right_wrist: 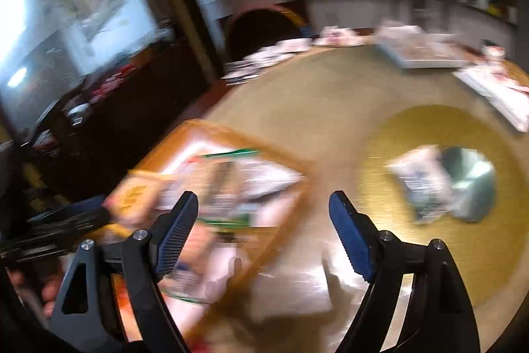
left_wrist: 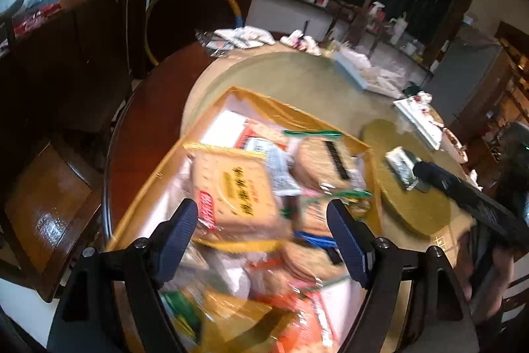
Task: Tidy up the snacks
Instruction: 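Open both tools to release the packs into the tray, then grasp the white printed sachet on the turntable with the right tool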
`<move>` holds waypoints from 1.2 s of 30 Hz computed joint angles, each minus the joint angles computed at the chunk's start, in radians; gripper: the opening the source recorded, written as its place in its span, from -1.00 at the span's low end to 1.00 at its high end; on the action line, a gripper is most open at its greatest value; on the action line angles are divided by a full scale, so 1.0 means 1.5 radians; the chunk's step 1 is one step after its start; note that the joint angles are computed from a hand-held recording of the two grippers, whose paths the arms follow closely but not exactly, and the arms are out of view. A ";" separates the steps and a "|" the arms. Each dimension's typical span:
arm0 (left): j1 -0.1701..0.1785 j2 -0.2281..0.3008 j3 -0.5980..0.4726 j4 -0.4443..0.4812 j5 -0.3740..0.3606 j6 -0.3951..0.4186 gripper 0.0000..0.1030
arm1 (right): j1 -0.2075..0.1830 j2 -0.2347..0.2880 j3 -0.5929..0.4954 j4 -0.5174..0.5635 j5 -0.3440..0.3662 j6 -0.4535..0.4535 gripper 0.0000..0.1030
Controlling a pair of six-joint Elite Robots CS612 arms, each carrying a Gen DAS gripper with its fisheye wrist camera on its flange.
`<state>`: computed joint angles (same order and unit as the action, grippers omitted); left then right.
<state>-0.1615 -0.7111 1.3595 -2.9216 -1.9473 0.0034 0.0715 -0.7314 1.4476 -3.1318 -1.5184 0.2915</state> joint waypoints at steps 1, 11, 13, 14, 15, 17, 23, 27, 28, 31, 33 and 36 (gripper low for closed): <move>-0.002 -0.005 0.012 -0.015 -0.007 -0.006 0.56 | -0.012 -0.005 0.007 0.014 -0.002 -0.001 0.59; -0.024 -0.043 0.083 -0.020 -0.009 0.005 0.57 | -0.075 0.047 -0.073 0.202 -0.040 -0.001 0.59; -0.024 -0.048 0.094 -0.037 -0.005 0.003 0.57 | -0.066 0.052 -0.077 0.202 -0.061 -0.024 0.48; -0.025 -0.050 0.097 -0.039 -0.003 0.000 0.57 | -0.060 0.053 -0.077 0.206 -0.086 -0.031 0.38; -0.025 -0.052 0.099 -0.038 -0.004 -0.001 0.57 | -0.052 0.052 -0.076 0.211 -0.114 -0.034 0.28; -0.026 -0.056 0.104 -0.035 -0.002 -0.001 0.57 | -0.044 0.040 -0.057 0.205 -0.117 -0.029 -0.16; -0.029 -0.065 0.124 -0.053 -0.022 0.010 0.57 | -0.035 -0.004 0.024 0.174 -0.049 -0.069 -0.27; -0.032 -0.067 0.131 -0.038 -0.031 0.025 0.57 | -0.039 -0.011 0.031 0.136 -0.057 -0.070 0.30; -0.032 -0.068 0.133 -0.036 -0.033 0.027 0.57 | -0.044 -0.010 0.026 0.116 -0.066 -0.062 0.61; -0.028 -0.071 0.134 -0.022 -0.035 0.031 0.57 | -0.061 0.005 -0.014 0.130 -0.062 -0.048 0.62; -0.024 -0.073 0.135 -0.031 -0.029 0.026 0.57 | -0.069 0.027 -0.060 0.177 -0.057 -0.048 0.62; -0.017 -0.071 0.134 -0.054 -0.009 -0.004 0.57 | -0.073 0.062 -0.123 0.236 -0.054 -0.076 0.62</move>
<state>-0.1876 -0.8180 1.5601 -3.0024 -1.9610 -0.0029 -0.0381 -0.6381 1.2629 -2.7783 -1.5991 0.1779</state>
